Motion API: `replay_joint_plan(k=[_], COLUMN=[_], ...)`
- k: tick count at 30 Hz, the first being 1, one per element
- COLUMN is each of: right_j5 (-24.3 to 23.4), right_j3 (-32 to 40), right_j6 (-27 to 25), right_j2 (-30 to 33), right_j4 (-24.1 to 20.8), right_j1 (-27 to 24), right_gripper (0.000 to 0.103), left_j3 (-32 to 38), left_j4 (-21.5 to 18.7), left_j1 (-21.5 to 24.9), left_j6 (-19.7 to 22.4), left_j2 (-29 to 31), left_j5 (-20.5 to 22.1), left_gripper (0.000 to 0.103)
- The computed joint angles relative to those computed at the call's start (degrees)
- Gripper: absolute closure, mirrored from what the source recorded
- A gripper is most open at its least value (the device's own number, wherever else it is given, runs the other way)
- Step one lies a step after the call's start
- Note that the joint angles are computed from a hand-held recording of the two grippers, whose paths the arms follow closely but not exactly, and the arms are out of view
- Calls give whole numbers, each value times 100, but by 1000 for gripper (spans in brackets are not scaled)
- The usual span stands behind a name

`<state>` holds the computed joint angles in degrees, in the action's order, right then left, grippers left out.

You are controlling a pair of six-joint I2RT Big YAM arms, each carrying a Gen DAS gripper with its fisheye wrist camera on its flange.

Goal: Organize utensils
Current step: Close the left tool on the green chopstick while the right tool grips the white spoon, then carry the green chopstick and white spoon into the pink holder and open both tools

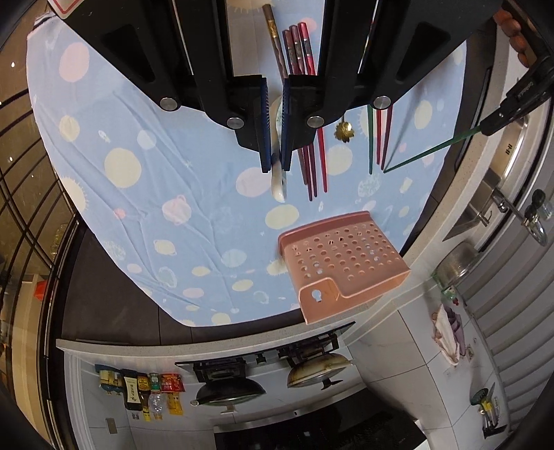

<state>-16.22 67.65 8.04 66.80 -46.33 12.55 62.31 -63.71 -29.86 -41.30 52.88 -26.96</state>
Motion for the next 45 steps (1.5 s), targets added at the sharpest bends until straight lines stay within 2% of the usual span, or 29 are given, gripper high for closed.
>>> replay_joint_plan(k=[3, 8, 13, 18, 25, 29, 34, 39, 41, 43, 44, 45], right_j5=[-7, -10, -75, 67, 57, 163, 364, 389, 374, 443, 427, 419], right_j3=[243, 760, 1364, 2038, 3105, 3512, 3850, 3941, 3860, 3757, 3693, 3639], right_j6=[-2, -11, 26, 22, 221, 261, 163, 23, 20, 19, 35, 61], right_j2=[153, 507, 918, 1430, 2303, 2652, 3051, 3287, 3275, 3211, 3168, 3127], right_j4=[103, 244, 318, 407, 255, 243, 66, -135, -57, 28, 72, 104], right_j1=[33, 116, 193, 260, 344, 448, 583, 630, 625, 626, 620, 618], right_gripper=[97, 97, 97, 97, 97, 97, 97, 97, 94, 88, 84, 82], left_j3=[297, 817, 1365, 2078, 3099, 3395, 3564, 3391, 3323, 3222, 3180, 3099], left_j4=[162, 512, 784, 1000, 1411, 1533, 1404, 1341, 1294, 1294, 1290, 1328], left_j1=[240, 737, 1067, 1215, 1364, 1486, 1641, 1726, 1745, 1751, 1754, 1744], left_j6=[356, 917, 1336, 1756, 2252, 2340, 2240, 2121, 2052, 1948, 1932, 1927], left_j2=[159, 516, 847, 1184, 1806, 2152, 2569, 2723, 2746, 2720, 2696, 2650], left_j5=[-76, 33, 66, 12, -24, 117, 360, 484, 470, 408, 383, 305], left_gripper=[96, 96, 96, 96, 96, 96, 96, 96, 96, 91, 82, 69])
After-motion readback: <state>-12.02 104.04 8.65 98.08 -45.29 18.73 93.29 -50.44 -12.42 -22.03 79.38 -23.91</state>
